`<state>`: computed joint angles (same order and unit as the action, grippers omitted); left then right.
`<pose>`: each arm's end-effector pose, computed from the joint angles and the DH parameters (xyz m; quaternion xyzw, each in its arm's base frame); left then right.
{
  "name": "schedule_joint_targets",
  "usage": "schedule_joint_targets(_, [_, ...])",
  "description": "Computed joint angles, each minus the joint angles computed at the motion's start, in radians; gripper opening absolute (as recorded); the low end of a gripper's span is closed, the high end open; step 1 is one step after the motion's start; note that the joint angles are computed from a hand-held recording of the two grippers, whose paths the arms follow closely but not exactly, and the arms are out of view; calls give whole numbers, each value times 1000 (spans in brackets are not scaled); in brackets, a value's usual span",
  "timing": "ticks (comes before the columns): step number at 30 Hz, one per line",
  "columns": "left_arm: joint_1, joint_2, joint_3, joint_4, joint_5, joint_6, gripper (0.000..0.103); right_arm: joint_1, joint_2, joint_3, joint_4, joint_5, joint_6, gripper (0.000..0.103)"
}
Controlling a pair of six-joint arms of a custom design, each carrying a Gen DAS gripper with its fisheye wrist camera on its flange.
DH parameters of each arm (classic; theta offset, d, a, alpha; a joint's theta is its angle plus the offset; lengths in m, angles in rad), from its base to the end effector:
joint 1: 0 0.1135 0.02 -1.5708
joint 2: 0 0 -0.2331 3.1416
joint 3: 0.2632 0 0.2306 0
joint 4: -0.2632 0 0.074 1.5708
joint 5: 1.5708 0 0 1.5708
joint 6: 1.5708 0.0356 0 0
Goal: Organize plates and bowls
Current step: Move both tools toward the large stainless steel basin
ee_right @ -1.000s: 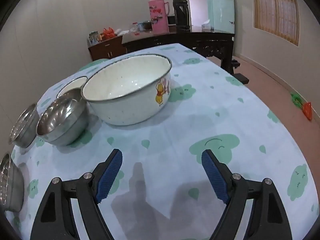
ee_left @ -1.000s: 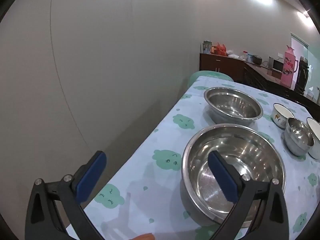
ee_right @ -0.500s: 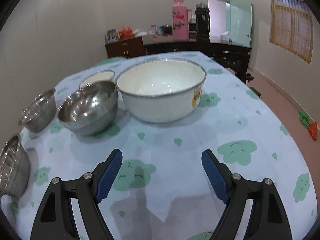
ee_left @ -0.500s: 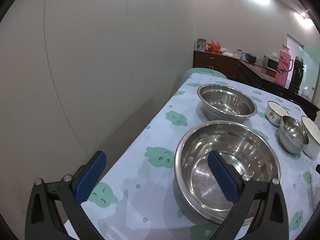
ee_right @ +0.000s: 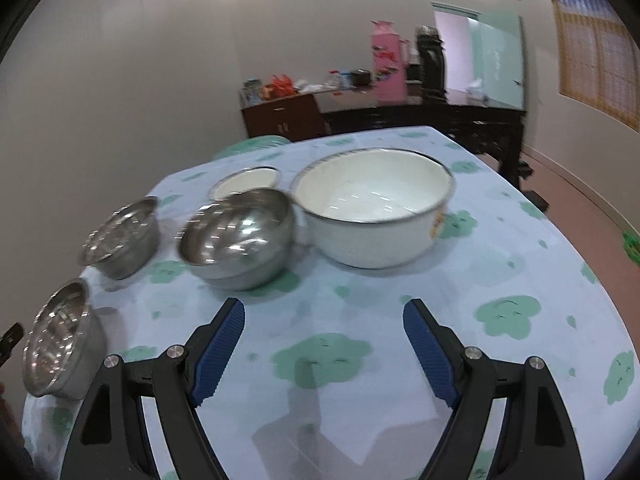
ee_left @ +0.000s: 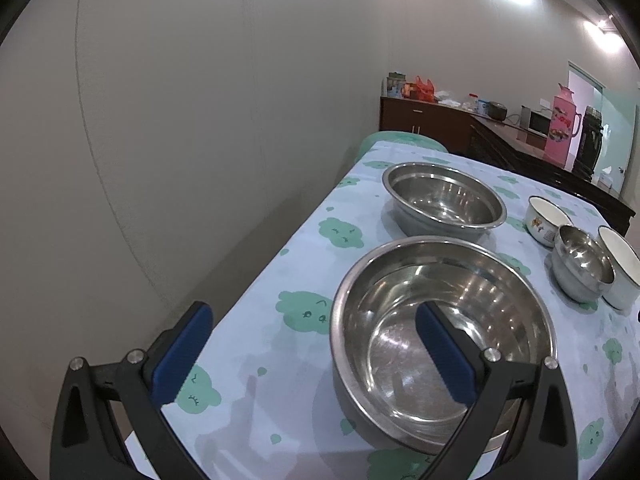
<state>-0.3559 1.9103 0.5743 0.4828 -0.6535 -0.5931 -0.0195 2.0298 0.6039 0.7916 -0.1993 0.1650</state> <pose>0.2653 -0.0755 0.0537 -0.2168 0.8672 0.1154 0.4331 0.3026 0.0011 0.0463 0.0371 0.8883 0.1212 0.4414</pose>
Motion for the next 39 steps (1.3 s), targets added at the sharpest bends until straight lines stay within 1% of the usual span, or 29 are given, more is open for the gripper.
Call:
schedule_joint_targets(7, [-11,8,4,4,1,6,103,97,-28,-49,88,30,0,83])
schedule_joint_targets(12, [-16,-12,-24,16,1,12,103,128,-28,-61,93,13,-5,83])
schedule_joint_targets(16, [-20,-9,-28,17,1,7,103,170,-23,-60,96,24,-7,83])
schedule_joint_targets(28, [-10,-12,-68,39,18,17,103,192,-21,-87,140,-2,-19,83])
schedule_joint_targets(39, [-2,7,-61,39,38,22,103,225,-28,-80,136,-9,-33,83])
